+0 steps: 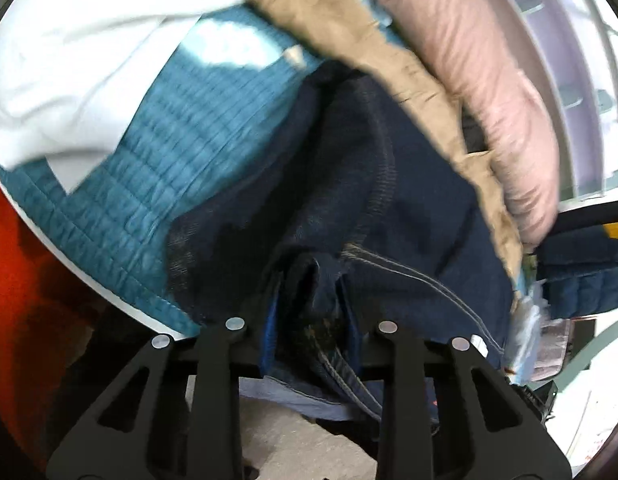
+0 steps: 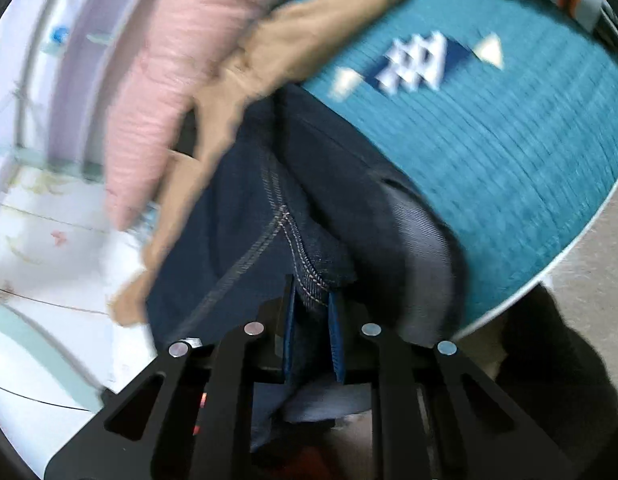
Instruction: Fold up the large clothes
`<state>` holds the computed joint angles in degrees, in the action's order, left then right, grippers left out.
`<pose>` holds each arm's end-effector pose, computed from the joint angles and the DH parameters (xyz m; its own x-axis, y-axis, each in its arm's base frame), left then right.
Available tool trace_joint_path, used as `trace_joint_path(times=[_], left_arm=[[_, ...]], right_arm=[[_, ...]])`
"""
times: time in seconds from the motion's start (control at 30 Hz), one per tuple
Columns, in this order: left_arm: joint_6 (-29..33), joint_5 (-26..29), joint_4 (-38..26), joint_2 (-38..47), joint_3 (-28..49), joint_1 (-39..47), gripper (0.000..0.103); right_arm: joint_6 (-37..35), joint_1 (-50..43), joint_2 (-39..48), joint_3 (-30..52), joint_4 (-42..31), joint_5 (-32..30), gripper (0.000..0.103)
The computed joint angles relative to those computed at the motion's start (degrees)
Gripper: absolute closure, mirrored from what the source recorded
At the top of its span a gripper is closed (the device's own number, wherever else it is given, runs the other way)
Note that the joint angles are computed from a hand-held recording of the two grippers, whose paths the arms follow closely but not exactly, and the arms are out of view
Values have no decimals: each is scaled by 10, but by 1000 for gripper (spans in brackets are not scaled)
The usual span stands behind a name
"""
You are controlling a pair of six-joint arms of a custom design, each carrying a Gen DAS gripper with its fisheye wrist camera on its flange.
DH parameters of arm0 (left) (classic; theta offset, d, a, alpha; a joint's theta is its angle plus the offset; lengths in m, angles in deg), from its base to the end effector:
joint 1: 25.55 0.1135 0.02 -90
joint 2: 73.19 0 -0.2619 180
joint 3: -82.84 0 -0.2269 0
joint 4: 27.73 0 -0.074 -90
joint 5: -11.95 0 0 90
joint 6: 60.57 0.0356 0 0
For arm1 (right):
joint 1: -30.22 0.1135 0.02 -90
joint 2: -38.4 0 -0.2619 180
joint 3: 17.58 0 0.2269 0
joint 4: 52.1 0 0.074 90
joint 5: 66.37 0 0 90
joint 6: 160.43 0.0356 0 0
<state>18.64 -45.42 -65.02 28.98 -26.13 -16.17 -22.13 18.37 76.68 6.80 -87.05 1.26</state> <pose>0.3067 0.0312 0.1555 -0.9122 -0.3105 -0.2673 -0.1145 0.8196 -0.5614 0.1056 -0.0083 0.1407 -0.5315 0.8170 -0.2238 0.5135 0.5208 0.6820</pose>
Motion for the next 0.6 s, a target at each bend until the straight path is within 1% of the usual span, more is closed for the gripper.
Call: trace_joint_path(times=[0.03, 0.07, 0.1, 0.13, 0.17, 0.2, 0.23, 0.27, 0.3, 0.33, 0.37, 0.4, 0.43, 0.47, 0.5, 0.57, 0.6], left_arm=[[-3, -6, 10, -4, -5, -2, 70], [0, -5, 6, -6, -3, -3, 65], [14, 8, -18, -4, 11, -1, 62], [26, 21, -34, -5, 21, 4, 51], [35, 32, -52, -10, 28, 12, 42], [40, 27, -70, -25, 34, 19, 20], [45, 17, -80, -39, 35, 25, 16], [63, 20, -93, -48, 40, 33, 16], [89, 35, -114, -54, 48, 47, 16], [103, 38, -126, -58, 52, 57, 16], [107, 36, -133, -62, 56, 62, 15], [113, 38, -136, -59, 61, 68, 14], [116, 42, -134, -51, 66, 71, 14], [118, 38, -134, -39, 75, 71, 14], [112, 30, -130, -26, 84, 69, 14], [108, 35, -124, 0, 99, 69, 14], [100, 44, -117, 17, 106, 70, 14]], right_arm=[[-5, 0, 46, -17, 40, -8, 87], [-9, -9, 90, -31, 82, -24, 85], [-22, -18, 105, -22, 75, -33, 80], [-40, 1, 98, 15, 13, -9, 77], [-58, 25, 100, 46, -33, 17, 70], [-74, 55, 91, 82, -86, 51, 64], [-79, 93, 72, 119, -143, 95, 60], [-76, 123, 66, 145, -177, 129, 58], [-63, 156, 57, 167, -205, 166, 56], [-51, 193, 53, 193, -224, 199, 56], [-34, 236, 66, 218, -226, 226, 56], [-30, 255, 77, 227, -212, 232, 57], [-28, 288, 113, 242, -164, 226, 59], [-31, 314, 154, 257, -121, 221, 69], [-34, 333, 199, 276, -89, 218, 87], [-59, 357, 321, 334, -16, 196, 101], [-64, 372, 381, 373, -2, 197, 102]])
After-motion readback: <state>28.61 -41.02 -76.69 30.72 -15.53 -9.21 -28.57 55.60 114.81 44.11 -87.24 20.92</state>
